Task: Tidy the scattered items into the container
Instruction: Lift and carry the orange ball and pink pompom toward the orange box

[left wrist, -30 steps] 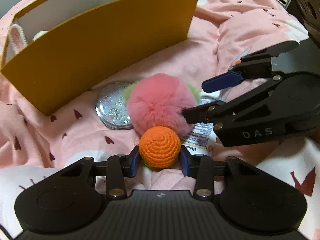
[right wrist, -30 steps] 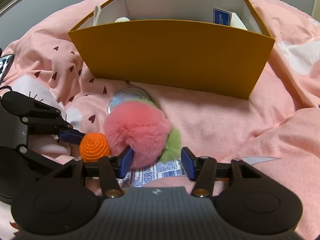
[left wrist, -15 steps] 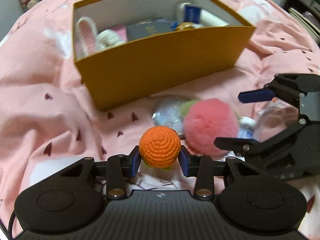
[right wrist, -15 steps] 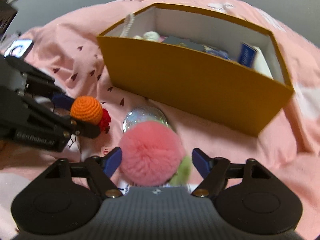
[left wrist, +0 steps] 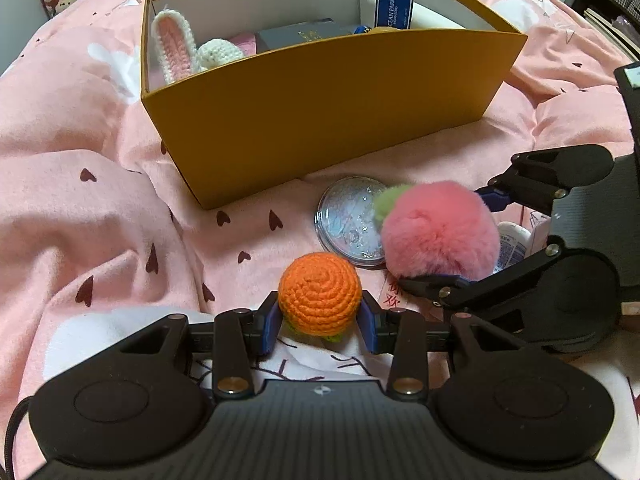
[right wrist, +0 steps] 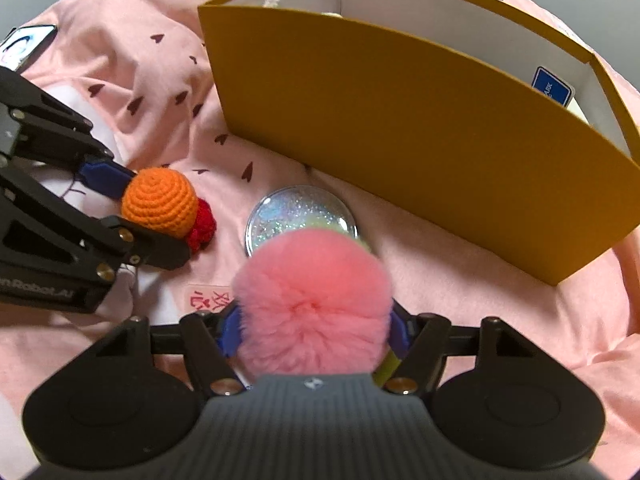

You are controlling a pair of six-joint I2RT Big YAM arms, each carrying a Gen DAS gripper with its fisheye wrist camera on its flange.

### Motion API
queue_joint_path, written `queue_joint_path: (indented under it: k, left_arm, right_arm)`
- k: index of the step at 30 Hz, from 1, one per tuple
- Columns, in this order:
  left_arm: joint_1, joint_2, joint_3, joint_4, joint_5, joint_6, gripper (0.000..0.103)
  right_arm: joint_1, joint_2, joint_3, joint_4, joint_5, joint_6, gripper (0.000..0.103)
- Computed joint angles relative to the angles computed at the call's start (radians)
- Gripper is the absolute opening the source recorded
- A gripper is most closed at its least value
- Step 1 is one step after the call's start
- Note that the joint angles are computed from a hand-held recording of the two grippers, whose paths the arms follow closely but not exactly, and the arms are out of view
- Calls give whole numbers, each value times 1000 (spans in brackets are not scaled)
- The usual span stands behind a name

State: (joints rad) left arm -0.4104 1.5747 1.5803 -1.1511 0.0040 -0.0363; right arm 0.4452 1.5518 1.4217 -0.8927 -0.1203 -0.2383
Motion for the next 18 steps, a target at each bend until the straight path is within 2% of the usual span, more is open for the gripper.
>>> queue_joint_path:
  k: [9,11,14,18]
  left_arm:
    - [-3,3,2,-9,-1,7,46]
    - [-2,3,1,-10,1,7,46]
    - [-2,3,1,-11,3,5,46]
    - [-2,3,0,-9,3,1,46]
  right_arm:
    - [-10,32,9,7,-25,77,68]
    - [-12,35,12,2,-28,83,65]
    - [-10,32,8,2,-21,84,54]
    - [-9,22,-2,15,-15,82,49]
